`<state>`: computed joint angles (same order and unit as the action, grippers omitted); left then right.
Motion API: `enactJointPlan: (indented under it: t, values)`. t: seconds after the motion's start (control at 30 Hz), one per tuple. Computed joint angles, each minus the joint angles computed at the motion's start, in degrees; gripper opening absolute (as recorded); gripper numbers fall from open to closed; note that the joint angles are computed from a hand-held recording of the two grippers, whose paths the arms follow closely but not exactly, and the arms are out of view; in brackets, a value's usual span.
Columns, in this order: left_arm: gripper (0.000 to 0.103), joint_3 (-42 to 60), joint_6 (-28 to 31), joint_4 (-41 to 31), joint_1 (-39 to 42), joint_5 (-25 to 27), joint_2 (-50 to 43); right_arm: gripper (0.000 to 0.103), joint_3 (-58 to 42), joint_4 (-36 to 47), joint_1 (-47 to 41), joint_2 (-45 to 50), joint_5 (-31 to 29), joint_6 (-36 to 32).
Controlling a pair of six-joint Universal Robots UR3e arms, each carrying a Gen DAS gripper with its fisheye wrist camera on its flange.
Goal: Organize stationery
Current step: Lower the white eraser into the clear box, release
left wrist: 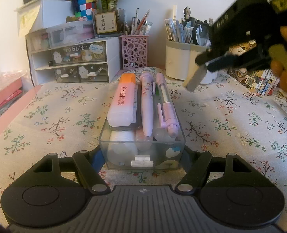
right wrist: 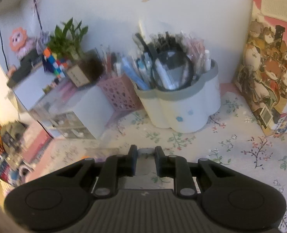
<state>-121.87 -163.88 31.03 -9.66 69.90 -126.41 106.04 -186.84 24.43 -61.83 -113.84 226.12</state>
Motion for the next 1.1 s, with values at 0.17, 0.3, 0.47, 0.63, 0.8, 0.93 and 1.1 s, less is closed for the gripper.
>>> enactJointPlan:
  t: [0.17,0.3,0.47,0.63,0.8,0.93,1.1]
  values:
    - [0.073,0.0,0.0,0.0,0.0,0.0,0.0,0.023,-1.3,-0.6,-1.1,-1.0,2.6,1.8]
    - [0.072,0.0,0.0,0.0,0.0,0.0,0.0,0.023,-5.0,-0.4,-1.3,0.8,3.6,3.3]
    - [0.073,0.1,0.1,-0.1,-0.1,0.1,0.0,0.023,-9.1,-1.5,-3.4,3.7,9.7,4.4]
    - [0.072,0.1,0.1,-0.1,0.0,0.1,0.0,0.023,-15.1,1.8,-4.7,7.4,12.9,5.3]
    - [0.073,0.1,0.1,-0.1,-0.1,0.1,0.0,0.023,-18.3,4.2,-4.7,8.7,13.2,5.4]
    - [0.073,0.1,0.4,-0.2,0.1,-0.1,0.0,0.023,-21.3,7.6,-4.1,9.7,12.5,5.0]
    - [0.073,0.1,0.3,-0.1,0.0,0.0,0.0,0.019,-23.3,11.2,-3.9,10.2,13.2,5.1]
